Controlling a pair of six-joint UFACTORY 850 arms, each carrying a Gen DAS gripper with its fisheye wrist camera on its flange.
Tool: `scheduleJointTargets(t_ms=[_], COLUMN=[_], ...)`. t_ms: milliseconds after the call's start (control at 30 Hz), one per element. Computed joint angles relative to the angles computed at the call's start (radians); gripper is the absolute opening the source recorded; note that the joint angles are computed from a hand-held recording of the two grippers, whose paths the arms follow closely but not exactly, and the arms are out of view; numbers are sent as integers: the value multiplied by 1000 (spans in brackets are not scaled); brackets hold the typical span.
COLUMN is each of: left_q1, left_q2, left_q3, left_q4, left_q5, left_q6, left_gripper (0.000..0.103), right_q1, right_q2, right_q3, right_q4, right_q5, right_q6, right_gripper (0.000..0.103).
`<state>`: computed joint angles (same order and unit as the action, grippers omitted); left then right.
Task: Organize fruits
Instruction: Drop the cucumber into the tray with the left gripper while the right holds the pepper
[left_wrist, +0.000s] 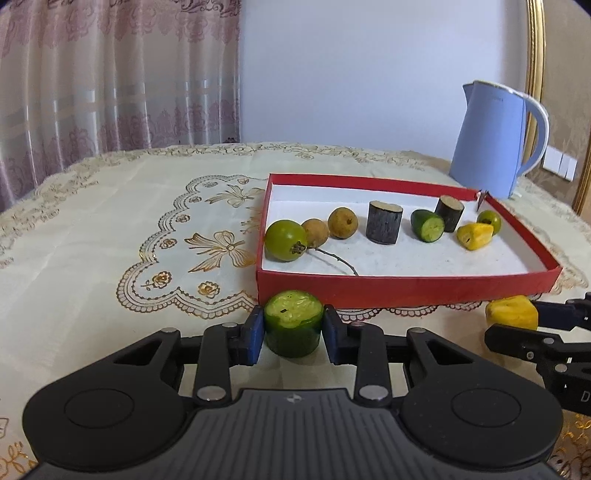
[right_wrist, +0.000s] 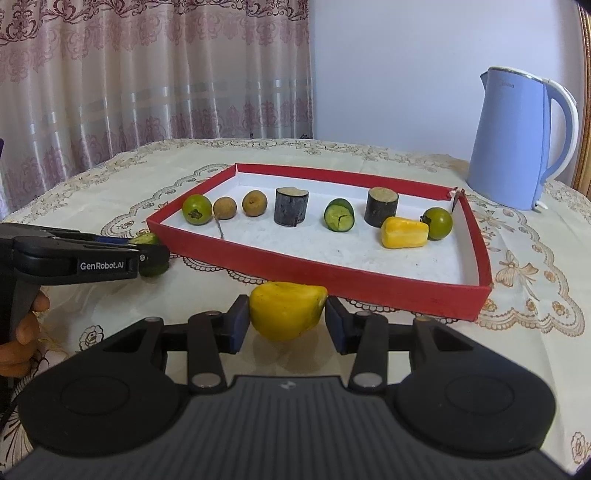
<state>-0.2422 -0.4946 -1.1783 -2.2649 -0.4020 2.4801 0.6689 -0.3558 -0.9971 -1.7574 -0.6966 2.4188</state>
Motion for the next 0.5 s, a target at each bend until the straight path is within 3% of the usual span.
scheduleJointTargets(t_ms=[100, 167, 267, 500], left_q1=[-9, 4, 26, 38], left_q2=[-6, -13, -7, -37], left_q3=[-15, -29, -13, -62], left_q4=[61, 188, 158, 281], left_q5=[47, 20, -50, -28], left_q6=[-50, -180, -189, -398], left_gripper=[42, 72, 98, 99], right_q1=[-4, -5, -9, -16], right_q2=[0, -1, -3, -15], right_q3=[4, 5, 5, -7], right_q4=[-12, -16, -16, 5], right_q5=[6, 6, 10, 31], right_q6=[21, 29, 31, 3], right_gripper=[42, 42, 42, 42])
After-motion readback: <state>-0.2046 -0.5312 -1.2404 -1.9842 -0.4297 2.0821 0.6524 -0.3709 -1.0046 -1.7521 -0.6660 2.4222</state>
